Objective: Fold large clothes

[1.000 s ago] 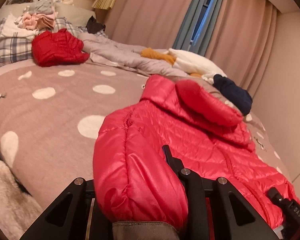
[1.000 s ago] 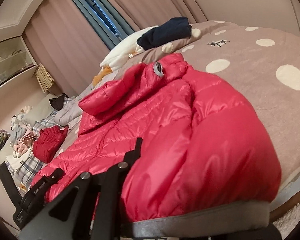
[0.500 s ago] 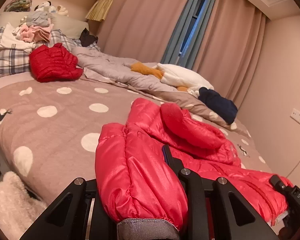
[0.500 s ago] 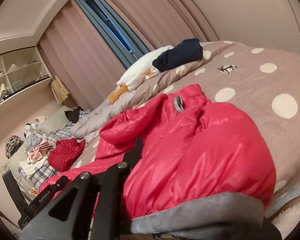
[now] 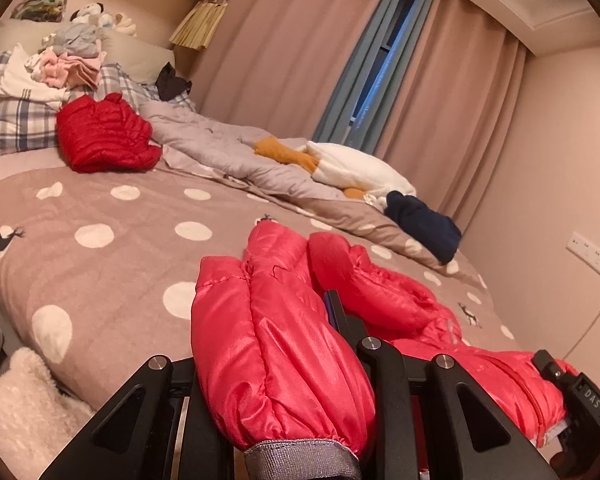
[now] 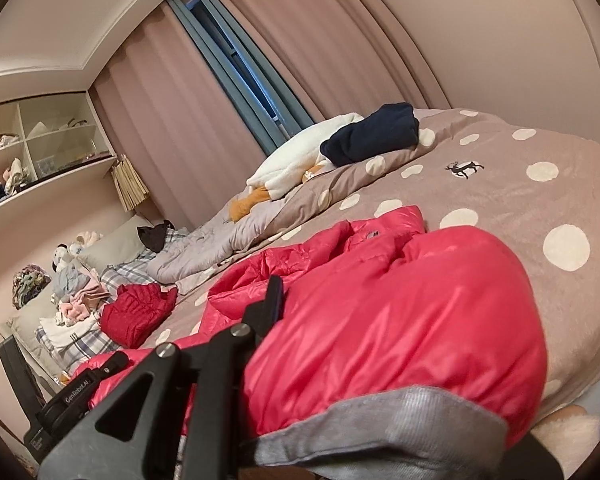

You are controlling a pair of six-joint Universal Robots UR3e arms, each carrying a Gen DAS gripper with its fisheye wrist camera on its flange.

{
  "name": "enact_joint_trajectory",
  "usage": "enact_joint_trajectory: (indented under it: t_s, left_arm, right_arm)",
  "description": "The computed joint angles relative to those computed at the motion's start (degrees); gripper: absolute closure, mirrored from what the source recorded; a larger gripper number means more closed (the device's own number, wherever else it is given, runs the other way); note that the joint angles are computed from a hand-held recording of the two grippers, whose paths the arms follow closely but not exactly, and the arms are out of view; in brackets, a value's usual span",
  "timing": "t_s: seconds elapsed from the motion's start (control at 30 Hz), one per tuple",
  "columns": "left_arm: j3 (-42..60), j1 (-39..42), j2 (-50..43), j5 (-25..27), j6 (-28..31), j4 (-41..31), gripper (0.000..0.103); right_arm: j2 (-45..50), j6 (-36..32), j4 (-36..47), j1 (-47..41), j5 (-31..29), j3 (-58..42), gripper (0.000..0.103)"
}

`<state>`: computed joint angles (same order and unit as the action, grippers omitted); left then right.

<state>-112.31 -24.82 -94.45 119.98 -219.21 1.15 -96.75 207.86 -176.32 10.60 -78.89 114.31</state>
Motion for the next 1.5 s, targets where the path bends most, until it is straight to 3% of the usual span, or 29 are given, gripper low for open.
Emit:
enact_joint_trajectory:
  t_s: [0.2, 0.63, 0.9, 1.0, 1.3, 1.5]
  left_arm:
    - [2.0, -1.9, -1.2, 2.5, 0.4, 0.0, 0.077]
    - [1.4, -2.2, 0.3, 2.4, 0.6, -0.8, 0.077]
    - [-0.6, -2.5, 1.5, 3.3, 1.2, 4.4, 0.077]
    - [0.7, -2.3, 0.1, 3.7, 1.4, 3.2, 0.077]
    - [3.6, -0.2, -0.7, 2.4, 2.1, 1.2, 0.077]
    - [11.9, 5.0, -3.2, -3.3, 6.3, -5.3, 0.077]
  right_arm:
    - [-1.7, -0.3, 1.5, -2.3, 2.6, 0.3, 0.086]
    - [-3.7, 0.5, 2.6, -2.4, 3.4, 0.6, 0.086]
    - [-5.3, -2.5, 2.8, 0.7, -0.5, -0.4, 0.084]
    - [-4.1, -1.3, 2.2, -0.5, 0.8, -0.2, 0.084]
    - [-0.5, -3.3, 0.9, -1.8, 2.9, -3.4, 0.083]
    - [6.4, -4.8, 0.8, -2.8, 4.8, -10.6, 0.081]
